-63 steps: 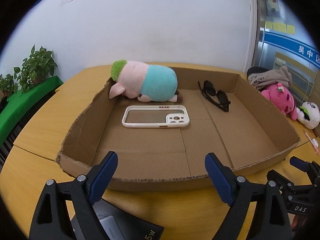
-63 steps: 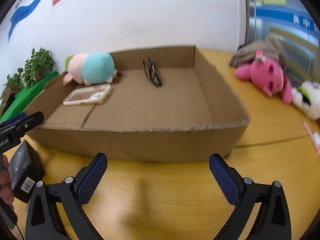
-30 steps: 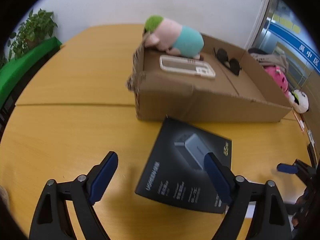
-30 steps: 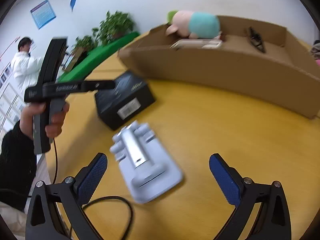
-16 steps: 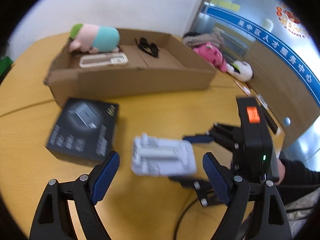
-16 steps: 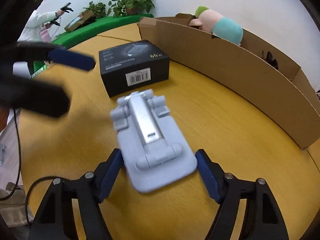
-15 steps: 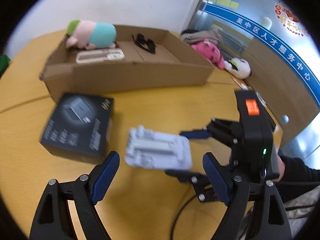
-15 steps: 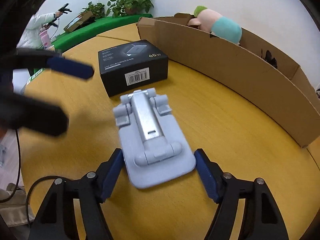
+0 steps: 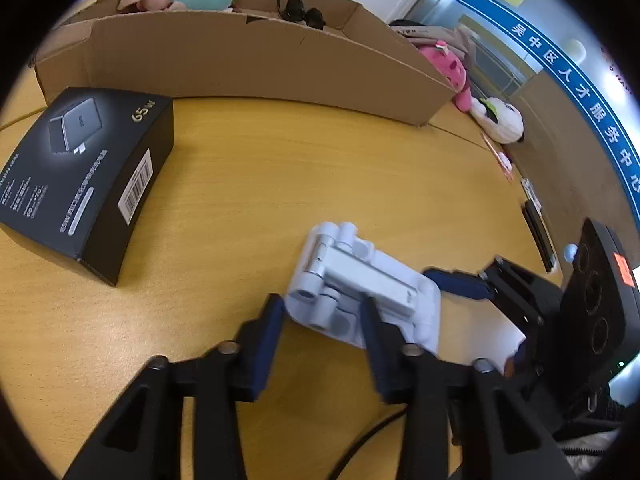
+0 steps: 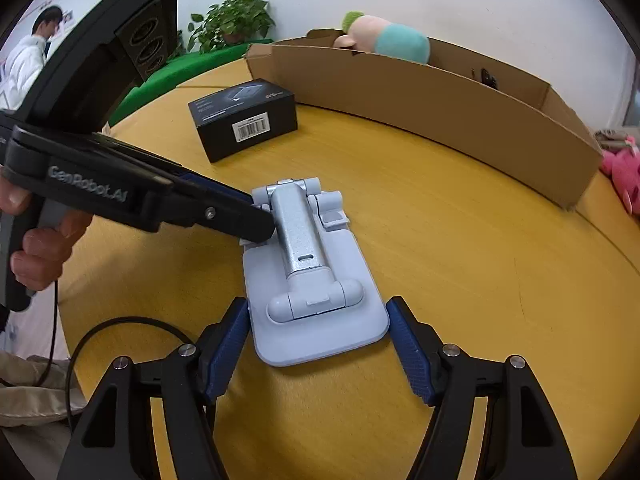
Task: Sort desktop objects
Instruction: 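Close the left gripper on the white phone stand, then carry the phone stand over the box and open the left gripper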
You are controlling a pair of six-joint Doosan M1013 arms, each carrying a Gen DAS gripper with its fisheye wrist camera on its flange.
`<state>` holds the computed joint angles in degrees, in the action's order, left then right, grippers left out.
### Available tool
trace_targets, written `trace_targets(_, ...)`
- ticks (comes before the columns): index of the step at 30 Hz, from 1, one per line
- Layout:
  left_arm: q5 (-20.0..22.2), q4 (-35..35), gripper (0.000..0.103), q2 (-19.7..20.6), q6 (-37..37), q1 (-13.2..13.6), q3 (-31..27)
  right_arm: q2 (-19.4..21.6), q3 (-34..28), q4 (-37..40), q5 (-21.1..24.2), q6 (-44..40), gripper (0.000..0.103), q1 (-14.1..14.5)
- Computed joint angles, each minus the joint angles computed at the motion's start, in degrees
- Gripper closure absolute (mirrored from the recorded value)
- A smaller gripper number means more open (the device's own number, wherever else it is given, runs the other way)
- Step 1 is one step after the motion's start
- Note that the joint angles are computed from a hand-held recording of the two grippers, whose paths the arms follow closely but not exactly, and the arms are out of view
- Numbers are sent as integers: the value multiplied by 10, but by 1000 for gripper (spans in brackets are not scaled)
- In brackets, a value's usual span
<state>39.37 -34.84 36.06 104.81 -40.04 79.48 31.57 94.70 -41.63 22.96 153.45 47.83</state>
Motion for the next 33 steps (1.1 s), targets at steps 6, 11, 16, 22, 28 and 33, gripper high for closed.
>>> trace_targets(6, -9, 24, 77, -3, -16, -7, -1, -13, 22, -44, -29, 71, 30, -3)
trace_targets(11, -25, 36, 77, -11, -24, -9, -8, -23, 28, -139, -28, 164, 30, -1)
trace_targets(16, -57, 53, 77, -27, -10, -11, -26, -41, 16, -225, 4, 218, 30, -2)
trace_targets(22, -88, 101, 77, -19, 2, -13, -101, -55, -33, -268, 50, 197, 30, -19)
trace_targets(28, -63, 155, 77, 23, -8, -9, -215, -50, -84, -260, 51, 158, 30, -50)
trace_targets(33, -2, 197, 77, 78, -29, -5, -322, -33, -119, -189, 27, 106, 30, -82)
